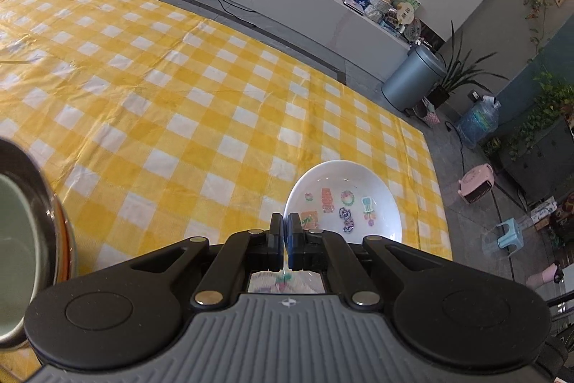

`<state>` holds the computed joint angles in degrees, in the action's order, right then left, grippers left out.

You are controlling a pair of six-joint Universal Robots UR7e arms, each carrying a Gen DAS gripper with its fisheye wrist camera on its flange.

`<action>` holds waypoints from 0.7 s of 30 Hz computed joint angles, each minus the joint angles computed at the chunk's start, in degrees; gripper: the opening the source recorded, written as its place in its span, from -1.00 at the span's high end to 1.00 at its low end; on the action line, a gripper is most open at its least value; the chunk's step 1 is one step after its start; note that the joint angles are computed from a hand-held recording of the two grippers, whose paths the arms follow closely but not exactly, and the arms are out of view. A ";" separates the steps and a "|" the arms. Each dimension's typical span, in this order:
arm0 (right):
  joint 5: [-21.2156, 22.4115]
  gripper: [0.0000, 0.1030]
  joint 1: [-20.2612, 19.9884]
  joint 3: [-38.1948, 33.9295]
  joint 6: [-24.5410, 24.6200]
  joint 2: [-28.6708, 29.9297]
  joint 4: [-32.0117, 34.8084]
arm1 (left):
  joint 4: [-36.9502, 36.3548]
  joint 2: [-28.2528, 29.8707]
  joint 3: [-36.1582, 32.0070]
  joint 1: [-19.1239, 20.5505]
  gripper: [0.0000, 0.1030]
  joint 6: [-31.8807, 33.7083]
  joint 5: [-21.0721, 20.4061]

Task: Organize plates and bowls
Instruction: 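Lift the sticker bowl with both tools and carry it over the plate stack, then lower the sticker bowl onto the glass plate and open both tools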

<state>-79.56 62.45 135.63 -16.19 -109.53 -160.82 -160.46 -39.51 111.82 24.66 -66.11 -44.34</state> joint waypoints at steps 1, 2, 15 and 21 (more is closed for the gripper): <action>0.49 0.96 -0.71 0.73 -0.40 -1.13 0.24 | -0.05 -0.26 0.58 -0.37 0.97 -0.25 -0.39; 0.98 0.96 -1.43 1.52 -0.73 -2.44 0.69 | -0.39 -0.57 1.33 -0.72 0.97 -0.39 -0.86; 4.48 0.96 -9.63 6.91 -2.85 -12.10 9.31 | -1.60 -2.94 7.94 -2.60 0.96 -2.28 -5.56; -0.10 0.96 -7.47 7.00 -3.15 -10.97 9.10 | -2.73 -3.32 9.43 -1.74 0.95 -0.97 -8.63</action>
<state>-79.66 54.98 142.63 -19.34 -120.50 -151.72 -163.19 -42.83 121.25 22.92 -67.08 -52.97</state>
